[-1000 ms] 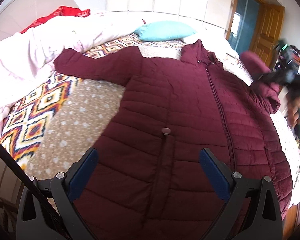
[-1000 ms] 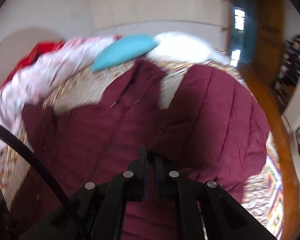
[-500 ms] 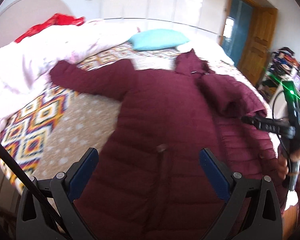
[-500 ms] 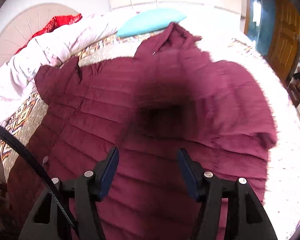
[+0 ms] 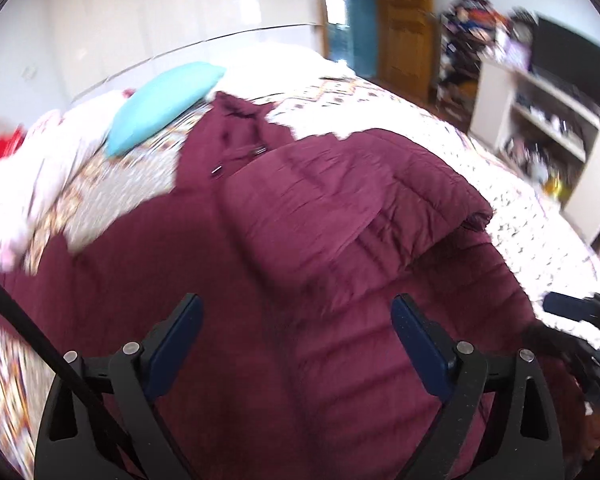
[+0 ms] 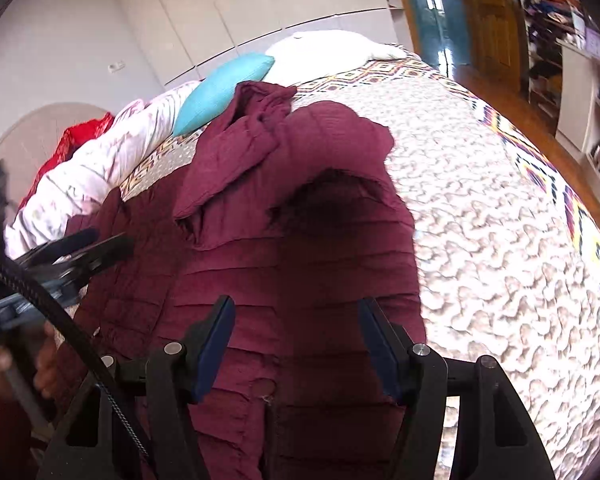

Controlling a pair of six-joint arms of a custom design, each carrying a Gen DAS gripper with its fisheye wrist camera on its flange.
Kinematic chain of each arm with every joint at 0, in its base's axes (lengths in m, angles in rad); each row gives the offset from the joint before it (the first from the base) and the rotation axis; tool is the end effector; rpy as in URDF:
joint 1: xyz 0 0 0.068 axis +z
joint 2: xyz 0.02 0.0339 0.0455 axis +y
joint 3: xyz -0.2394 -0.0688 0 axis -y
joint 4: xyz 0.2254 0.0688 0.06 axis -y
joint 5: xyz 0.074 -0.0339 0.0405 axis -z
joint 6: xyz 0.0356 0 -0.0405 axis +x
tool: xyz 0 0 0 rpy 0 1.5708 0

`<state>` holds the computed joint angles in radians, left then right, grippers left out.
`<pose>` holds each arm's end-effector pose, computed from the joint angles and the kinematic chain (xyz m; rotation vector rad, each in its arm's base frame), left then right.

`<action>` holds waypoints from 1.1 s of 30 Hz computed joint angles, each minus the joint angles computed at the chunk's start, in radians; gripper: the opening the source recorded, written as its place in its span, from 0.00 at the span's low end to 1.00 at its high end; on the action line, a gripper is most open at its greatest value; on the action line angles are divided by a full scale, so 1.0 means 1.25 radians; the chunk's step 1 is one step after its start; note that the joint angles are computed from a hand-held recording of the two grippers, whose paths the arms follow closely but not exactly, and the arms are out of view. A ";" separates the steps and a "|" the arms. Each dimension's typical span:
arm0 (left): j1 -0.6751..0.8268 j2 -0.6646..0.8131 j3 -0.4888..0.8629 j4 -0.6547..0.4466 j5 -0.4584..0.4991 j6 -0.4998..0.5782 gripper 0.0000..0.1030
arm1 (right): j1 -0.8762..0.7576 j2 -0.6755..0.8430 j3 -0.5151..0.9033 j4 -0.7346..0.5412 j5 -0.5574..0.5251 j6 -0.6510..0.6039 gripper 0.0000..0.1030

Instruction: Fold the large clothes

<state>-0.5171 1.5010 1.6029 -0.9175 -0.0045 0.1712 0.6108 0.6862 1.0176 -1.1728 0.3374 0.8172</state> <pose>0.2579 -0.1465 0.3551 0.8051 2.2527 -0.1580 0.0888 0.0478 0.3150 0.3965 2.3362 0.2868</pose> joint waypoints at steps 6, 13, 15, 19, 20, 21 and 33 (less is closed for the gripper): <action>-0.118 0.175 0.088 0.087 -0.192 0.094 0.75 | -0.071 -0.074 -0.018 -0.031 -0.051 -0.014 0.67; 0.013 0.277 0.325 -0.002 -0.134 0.063 0.08 | -0.144 -0.076 -0.018 -0.042 -0.088 -0.054 0.67; 0.069 0.273 0.353 -0.006 -0.111 0.047 0.08 | -0.168 -0.069 -0.013 -0.036 -0.102 -0.069 0.67; 0.221 0.288 0.386 -0.012 -0.039 0.025 0.08 | -0.161 -0.028 -0.007 0.000 -0.108 -0.079 0.67; 0.253 0.294 0.382 -0.012 -0.021 0.024 0.08 | -0.137 -0.011 -0.008 0.010 -0.095 -0.069 0.67; 0.286 0.308 0.385 -0.021 0.004 0.019 0.08 | -0.119 0.005 -0.009 0.021 -0.086 -0.062 0.67; 0.418 0.247 0.054 0.125 0.114 0.003 0.19 | -0.022 0.246 0.072 0.143 -0.041 -0.068 0.67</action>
<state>0.0054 1.8093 1.6706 -0.7616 0.1376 0.1749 0.5831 0.9943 1.1079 -0.9935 0.2859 0.7320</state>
